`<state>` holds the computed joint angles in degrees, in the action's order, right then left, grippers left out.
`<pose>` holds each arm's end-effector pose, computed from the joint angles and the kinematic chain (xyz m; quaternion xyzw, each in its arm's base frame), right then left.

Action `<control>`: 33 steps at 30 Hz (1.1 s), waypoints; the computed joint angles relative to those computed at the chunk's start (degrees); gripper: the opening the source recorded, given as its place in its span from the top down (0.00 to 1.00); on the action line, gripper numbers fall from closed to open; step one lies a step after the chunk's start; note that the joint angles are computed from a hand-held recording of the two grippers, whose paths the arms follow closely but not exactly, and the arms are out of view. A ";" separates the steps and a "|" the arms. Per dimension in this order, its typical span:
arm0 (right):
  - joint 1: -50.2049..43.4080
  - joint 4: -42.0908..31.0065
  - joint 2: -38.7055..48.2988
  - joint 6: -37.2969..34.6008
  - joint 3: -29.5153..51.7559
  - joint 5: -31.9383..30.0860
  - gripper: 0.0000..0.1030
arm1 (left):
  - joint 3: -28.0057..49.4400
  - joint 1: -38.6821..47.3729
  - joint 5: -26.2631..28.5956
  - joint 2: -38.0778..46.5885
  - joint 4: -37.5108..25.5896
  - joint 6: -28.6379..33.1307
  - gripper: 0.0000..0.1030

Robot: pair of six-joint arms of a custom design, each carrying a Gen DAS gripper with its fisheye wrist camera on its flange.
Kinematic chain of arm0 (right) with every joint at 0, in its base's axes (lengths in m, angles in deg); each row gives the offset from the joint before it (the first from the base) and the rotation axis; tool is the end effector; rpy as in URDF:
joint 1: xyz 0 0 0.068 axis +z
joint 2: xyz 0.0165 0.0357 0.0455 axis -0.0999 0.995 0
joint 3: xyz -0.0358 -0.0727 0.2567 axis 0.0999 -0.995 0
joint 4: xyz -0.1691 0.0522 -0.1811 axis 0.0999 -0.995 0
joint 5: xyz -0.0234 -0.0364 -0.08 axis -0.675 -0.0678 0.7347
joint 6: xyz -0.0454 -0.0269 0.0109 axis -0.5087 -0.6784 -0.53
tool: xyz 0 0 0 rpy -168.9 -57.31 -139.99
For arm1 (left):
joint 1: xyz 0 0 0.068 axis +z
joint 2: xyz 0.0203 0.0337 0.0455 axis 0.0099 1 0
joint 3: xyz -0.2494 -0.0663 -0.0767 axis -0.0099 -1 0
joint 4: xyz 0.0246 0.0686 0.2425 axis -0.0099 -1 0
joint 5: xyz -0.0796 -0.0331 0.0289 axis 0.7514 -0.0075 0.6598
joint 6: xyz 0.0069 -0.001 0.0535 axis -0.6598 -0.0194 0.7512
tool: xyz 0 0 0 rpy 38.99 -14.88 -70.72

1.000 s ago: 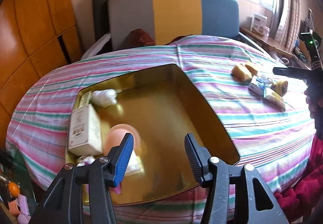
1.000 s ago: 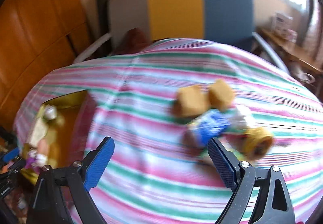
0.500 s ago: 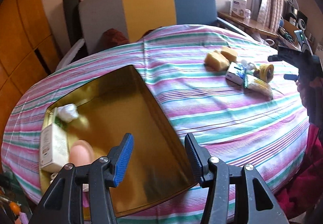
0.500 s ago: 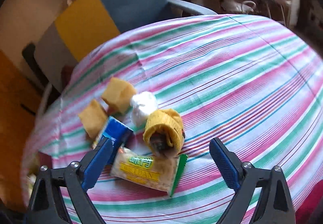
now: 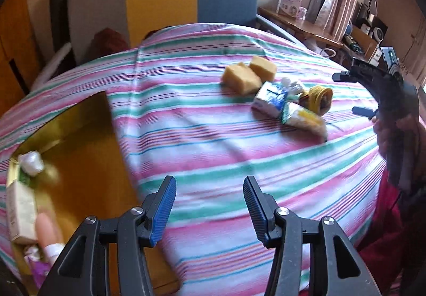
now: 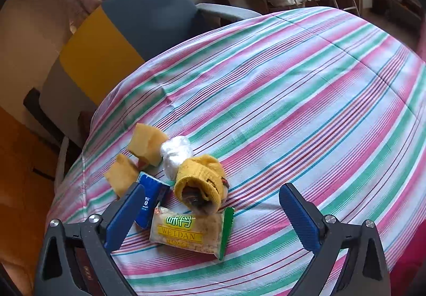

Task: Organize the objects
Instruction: 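Reach for and grasp a yellow sponge block with the left tool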

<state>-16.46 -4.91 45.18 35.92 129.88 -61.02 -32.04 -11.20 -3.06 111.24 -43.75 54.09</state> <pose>0.3902 -0.0601 0.0556 0.1404 0.9328 0.1919 0.2708 0.2216 -0.0451 0.0738 -0.0004 0.9556 -0.0461 0.2912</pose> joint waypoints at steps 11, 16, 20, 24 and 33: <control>-1.92 -0.82 0.45 2.07 1.37 -3.98 0.01 | 22.01 -7.24 0.01 18.69 -4.03 3.18 0.48; -1.93 -1.41 0.60 1.91 1.83 -4.86 0.01 | 35.00 -5.31 3.85 27.04 -9.47 1.62 0.48; -2.13 -2.65 0.97 2.05 2.61 -6.01 0.01 | 46.13 -2.20 8.15 32.73 -16.55 -2.73 0.45; -1.99 -3.28 1.01 1.30 2.94 -7.34 0.01 | 57.52 -0.72 8.80 39.60 -21.70 -6.61 0.37; -2.24 -2.75 0.87 1.31 2.75 -8.32 0.00 | 80.21 -0.67 2.19 55.13 -32.27 -10.32 0.30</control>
<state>-18.70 -7.66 46.05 37.23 132.63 -69.34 48.16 -11.87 -0.87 166.37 -76.02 43.77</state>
